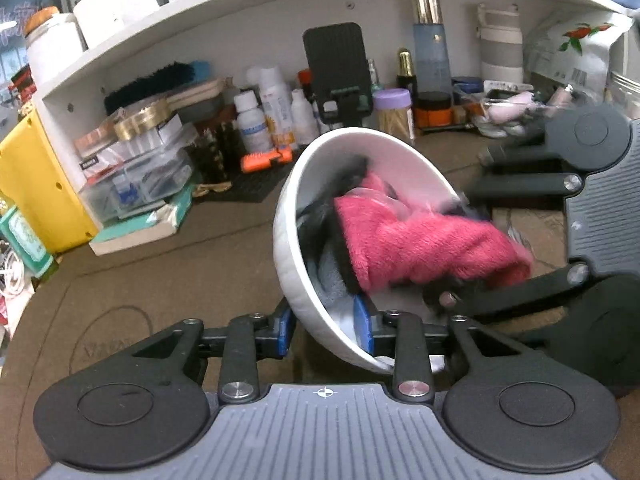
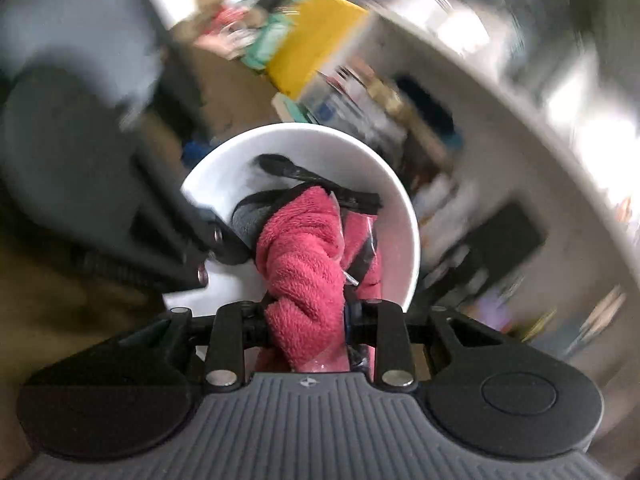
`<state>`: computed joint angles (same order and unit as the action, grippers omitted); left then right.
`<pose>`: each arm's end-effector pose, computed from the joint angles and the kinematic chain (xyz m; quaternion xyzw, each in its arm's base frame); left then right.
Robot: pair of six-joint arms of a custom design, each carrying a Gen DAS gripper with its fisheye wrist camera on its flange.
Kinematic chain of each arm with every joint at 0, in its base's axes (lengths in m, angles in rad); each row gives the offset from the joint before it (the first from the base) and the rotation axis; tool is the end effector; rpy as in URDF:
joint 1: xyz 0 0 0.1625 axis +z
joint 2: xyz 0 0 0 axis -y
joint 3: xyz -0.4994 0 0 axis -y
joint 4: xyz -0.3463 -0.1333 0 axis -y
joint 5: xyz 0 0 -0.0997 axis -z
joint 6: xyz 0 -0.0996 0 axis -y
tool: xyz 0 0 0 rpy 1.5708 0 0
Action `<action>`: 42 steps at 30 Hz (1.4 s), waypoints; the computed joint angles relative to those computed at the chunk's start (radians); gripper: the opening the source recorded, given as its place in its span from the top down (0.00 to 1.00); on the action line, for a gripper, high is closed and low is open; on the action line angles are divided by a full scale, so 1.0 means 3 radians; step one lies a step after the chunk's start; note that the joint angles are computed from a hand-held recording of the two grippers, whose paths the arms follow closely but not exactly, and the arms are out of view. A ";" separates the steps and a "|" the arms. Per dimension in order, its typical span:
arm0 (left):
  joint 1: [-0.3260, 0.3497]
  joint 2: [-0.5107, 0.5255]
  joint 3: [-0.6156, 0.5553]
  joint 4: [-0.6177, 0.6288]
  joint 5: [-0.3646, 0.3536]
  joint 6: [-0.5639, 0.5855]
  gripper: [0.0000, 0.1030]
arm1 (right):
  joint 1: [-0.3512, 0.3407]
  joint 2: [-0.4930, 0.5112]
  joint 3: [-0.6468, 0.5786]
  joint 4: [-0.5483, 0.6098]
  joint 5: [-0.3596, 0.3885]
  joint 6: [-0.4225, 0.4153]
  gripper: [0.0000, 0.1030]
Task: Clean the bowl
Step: 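Wipe along the bowl rim with the towel in the right gripper while the left gripper holds the bowl, then rotate the bowl with the left gripper to show its outside while the right gripper lifts the towel away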
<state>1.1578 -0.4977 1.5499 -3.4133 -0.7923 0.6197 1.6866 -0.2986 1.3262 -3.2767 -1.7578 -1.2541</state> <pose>-0.1072 -0.7511 0.1211 0.2945 0.8147 -0.3181 0.3851 0.2059 -0.7767 -0.0007 0.5699 -0.7468 0.2316 0.2527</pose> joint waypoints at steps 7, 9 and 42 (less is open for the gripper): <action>0.0080 -0.0037 -0.0382 0.0512 0.0128 -0.0084 0.66 | -0.0362 -0.0499 0.0331 0.0737 0.1439 0.1370 0.72; 0.0085 -0.0005 -0.0597 0.0801 0.0170 -0.0140 0.62 | -0.0412 -0.0517 0.0434 0.0483 0.1664 0.1470 0.72; -0.0033 0.0120 -0.0402 0.0932 0.0177 0.2756 0.58 | -0.0537 -0.0319 0.0411 -0.0560 0.1125 0.1978 0.78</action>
<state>1.1479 -0.4615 1.4293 -3.1339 -0.7392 1.4465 1.5256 -0.3943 1.4495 -3.4447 -1.4202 -0.6608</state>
